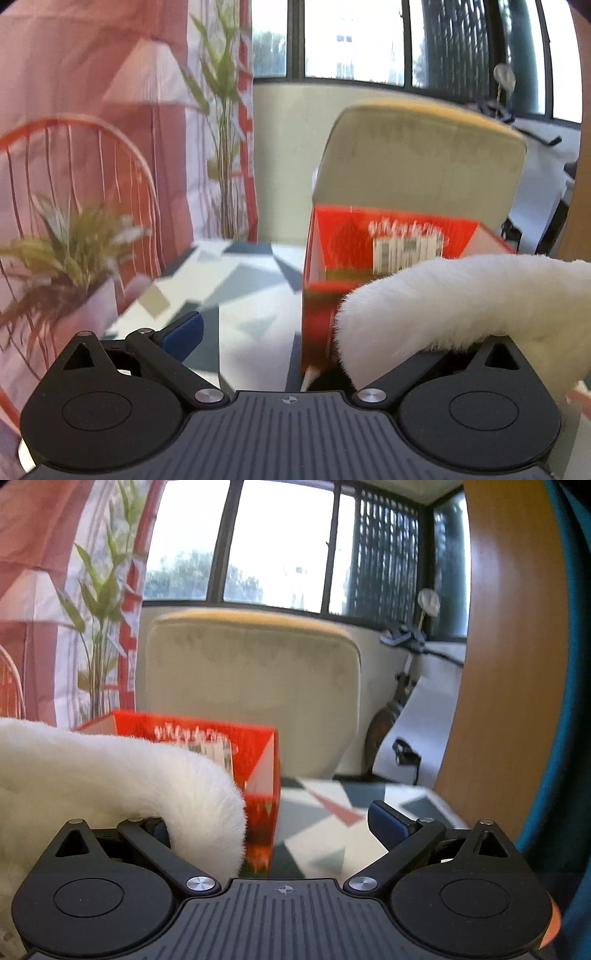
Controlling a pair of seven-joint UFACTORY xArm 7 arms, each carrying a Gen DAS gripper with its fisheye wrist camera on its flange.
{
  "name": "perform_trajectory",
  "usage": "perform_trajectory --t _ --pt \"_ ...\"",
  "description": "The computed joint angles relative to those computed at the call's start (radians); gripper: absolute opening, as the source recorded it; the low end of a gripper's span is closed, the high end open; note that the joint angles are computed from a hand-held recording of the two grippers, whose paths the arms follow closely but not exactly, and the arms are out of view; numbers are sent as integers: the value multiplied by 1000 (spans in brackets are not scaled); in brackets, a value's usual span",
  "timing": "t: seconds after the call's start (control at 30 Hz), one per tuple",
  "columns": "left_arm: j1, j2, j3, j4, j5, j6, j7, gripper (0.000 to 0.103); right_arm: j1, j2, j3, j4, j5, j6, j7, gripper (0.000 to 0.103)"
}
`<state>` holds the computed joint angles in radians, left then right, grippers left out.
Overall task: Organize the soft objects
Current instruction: 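Lift the white fluffy strip with both grippers and lower it into the red box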
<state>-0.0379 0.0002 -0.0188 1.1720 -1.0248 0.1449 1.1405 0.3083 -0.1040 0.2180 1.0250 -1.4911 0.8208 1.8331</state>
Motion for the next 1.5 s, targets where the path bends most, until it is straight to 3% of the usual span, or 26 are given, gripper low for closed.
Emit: perform_trajectory --t 0.13,0.3,0.47,0.83,1.03,1.1,1.27,1.5 --pt "10 16 4 75 2 48 -8 103 -17 -17 -11 30 -39 -29 -49 101" --pt "40 79 -4 217 85 145 -110 103 -56 -17 -39 100 -79 -120 -113 102" --pt "64 193 -58 363 165 129 -152 103 -95 59 -71 225 -70 -181 -188 102" --pt "83 472 -166 760 397 96 -323 103 -82 269 -170 488 -139 -213 -211 102" --pt "48 603 -135 914 606 216 -448 103 -75 381 -234 589 -141 -263 -215 102" --pt "29 638 -101 956 684 303 -522 103 -82 411 -248 600 -91 -301 -237 102" --pt "14 689 -72 992 807 409 -606 103 -83 479 -267 612 131 -348 -411 102" --pt "29 717 -81 1010 870 483 -604 103 -51 529 -290 616 316 -379 -576 102"
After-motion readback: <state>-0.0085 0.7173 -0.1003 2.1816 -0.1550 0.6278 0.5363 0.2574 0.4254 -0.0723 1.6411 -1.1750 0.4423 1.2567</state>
